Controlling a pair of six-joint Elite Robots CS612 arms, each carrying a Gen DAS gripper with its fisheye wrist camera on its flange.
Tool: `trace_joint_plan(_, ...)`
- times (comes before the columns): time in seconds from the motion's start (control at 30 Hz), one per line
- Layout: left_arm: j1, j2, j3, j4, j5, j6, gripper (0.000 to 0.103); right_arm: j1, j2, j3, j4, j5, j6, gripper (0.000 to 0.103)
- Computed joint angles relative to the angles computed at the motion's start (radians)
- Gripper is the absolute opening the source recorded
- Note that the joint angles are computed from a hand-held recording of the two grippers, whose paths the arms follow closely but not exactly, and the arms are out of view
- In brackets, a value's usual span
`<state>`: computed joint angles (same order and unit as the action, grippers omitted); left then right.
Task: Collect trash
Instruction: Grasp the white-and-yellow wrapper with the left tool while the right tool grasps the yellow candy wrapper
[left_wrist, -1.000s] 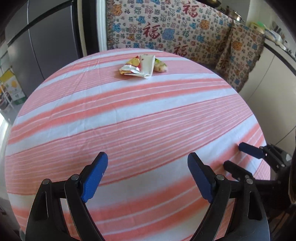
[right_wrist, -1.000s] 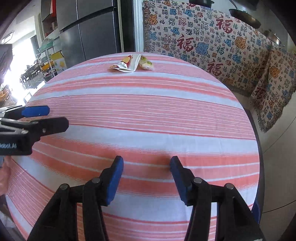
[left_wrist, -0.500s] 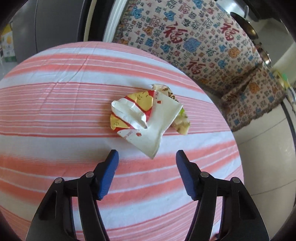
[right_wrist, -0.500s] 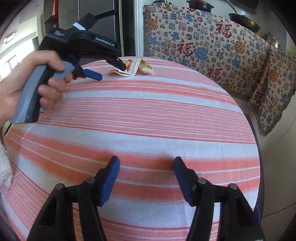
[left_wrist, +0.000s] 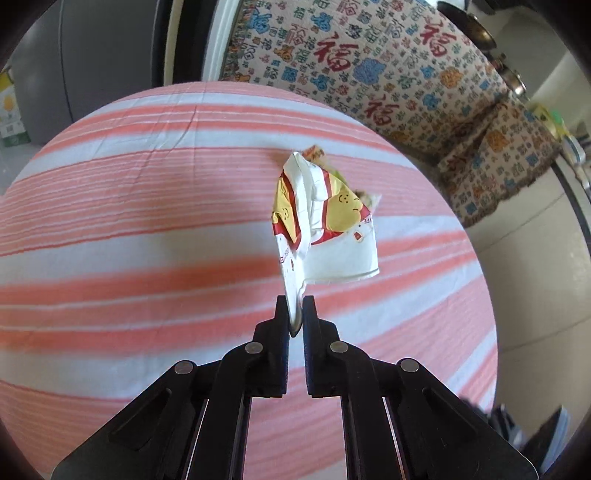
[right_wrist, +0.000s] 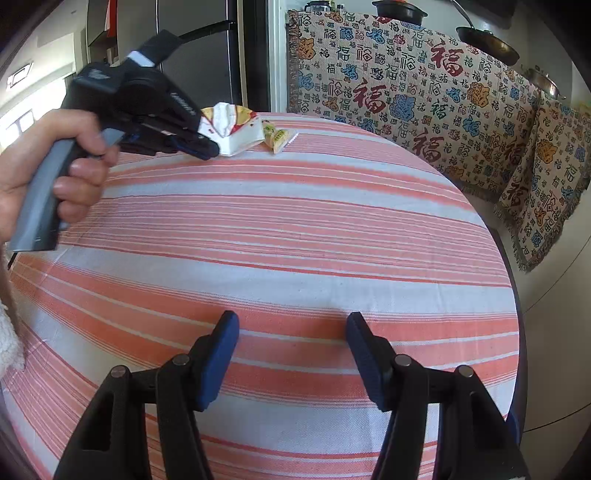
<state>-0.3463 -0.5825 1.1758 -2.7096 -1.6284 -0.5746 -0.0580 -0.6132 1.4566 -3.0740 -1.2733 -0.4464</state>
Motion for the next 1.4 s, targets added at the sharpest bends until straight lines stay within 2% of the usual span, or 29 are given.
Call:
trace_joint_plan(0.13, 0.001, -0.098, 0.141, 0.037, -0.061, 0.104, 0.006, 0.001, -0.001, 0.002, -0.002, -0.001, 0.000, 0.062)
trace_joint_plan(0.2, -0.008, -0.132, 0.195, 0.051, -0.034, 0.142, 0.007, -0.001, 0.000, -0.002, 0.000, -0.002, -0.003, 0.062)
trace_joint_plan(0.3, -0.025, -0.151, 0.238, 0.060, 0.037, 0.163, 0.009, 0.000, 0.000, -0.002, -0.004, -0.008, -0.005, 0.062)
trace_joint_plan(0.33, -0.028, -0.150, 0.244, 0.054, 0.051, 0.163, 0.018, 0.001, -0.001, 0.000, -0.006, -0.009, -0.006, 0.062)
trace_joint_plan(0.37, -0.029, -0.148, 0.249, 0.038, 0.056, 0.162, 0.036, 0.001, -0.001, -0.001, -0.007, -0.010, -0.006, 0.062)
trace_joint_plan(0.4, -0.032, -0.145, 0.256, 0.013, 0.064, 0.155, 0.048, 0.001, -0.001, 0.000, -0.007, -0.011, -0.006, 0.062)
trace_joint_plan(0.43, -0.036, -0.143, 0.262, -0.015, 0.080, 0.147, 0.066, 0.001, -0.001, 0.000, -0.007, -0.011, -0.006, 0.062)
trace_joint_plan(0.47, -0.042, -0.141, 0.266, -0.044, 0.104, 0.136, 0.072, 0.001, -0.001, 0.000, -0.007, -0.011, -0.007, 0.062)
trace_joint_plan(0.57, -0.048, -0.133, 0.276, -0.113, 0.174, 0.091, 0.072, 0.001, -0.002, -0.001, -0.006, -0.011, -0.007, 0.062)
trace_joint_plan(0.67, -0.050, -0.123, 0.279, -0.178, 0.198, 0.055, 0.072, 0.002, -0.002, -0.001, -0.009, -0.015, -0.009, 0.062)
trace_joint_plan(0.77, -0.060, -0.110, 0.274, -0.196, 0.256, 0.048, 0.068, 0.002, -0.005, 0.003, -0.009, -0.013, -0.008, 0.062)
trace_joint_plan(0.87, -0.067, -0.101, 0.274, -0.209, 0.290, 0.052, 0.065, -0.008, -0.005, -0.011, 0.043, 0.034, 0.001, 0.068)
trace_joint_plan(0.9, -0.069, -0.099, 0.275, -0.209, 0.301, 0.054, 0.065, -0.008, -0.005, -0.024, 0.078, 0.038, -0.026, 0.072)
trace_joint_plan(0.93, -0.070, -0.097, 0.274, -0.205, 0.308, 0.056, 0.065, -0.004, -0.002, -0.043, 0.112, 0.027, -0.054, 0.071)
trace_joint_plan(1.0, -0.071, -0.093, 0.271, -0.202, 0.317, 0.060, 0.065, 0.004, 0.014, -0.105, 0.186, 0.017, -0.087, 0.071)
trace_joint_plan(1.07, -0.073, -0.094, 0.270, -0.198, 0.325, 0.067, 0.065, 0.014, 0.044, -0.191, 0.244, 0.016, -0.082, 0.071)
trace_joint_plan(1.13, -0.074, -0.093, 0.269, -0.196, 0.334, 0.077, 0.065, 0.028, 0.085, -0.300, 0.334, 0.010, -0.074, 0.071)
trace_joint_plan(1.27, -0.073, -0.092, 0.267, -0.193, 0.332, 0.084, 0.067, 0.064, 0.176, -0.512, 0.418, -0.002, -0.079, 0.071)
trace_joint_plan(1.4, -0.070, -0.088, 0.258, -0.183, 0.330, 0.087, 0.068, 0.107, 0.270, -0.725, 0.574, -0.067, -0.126, 0.072)
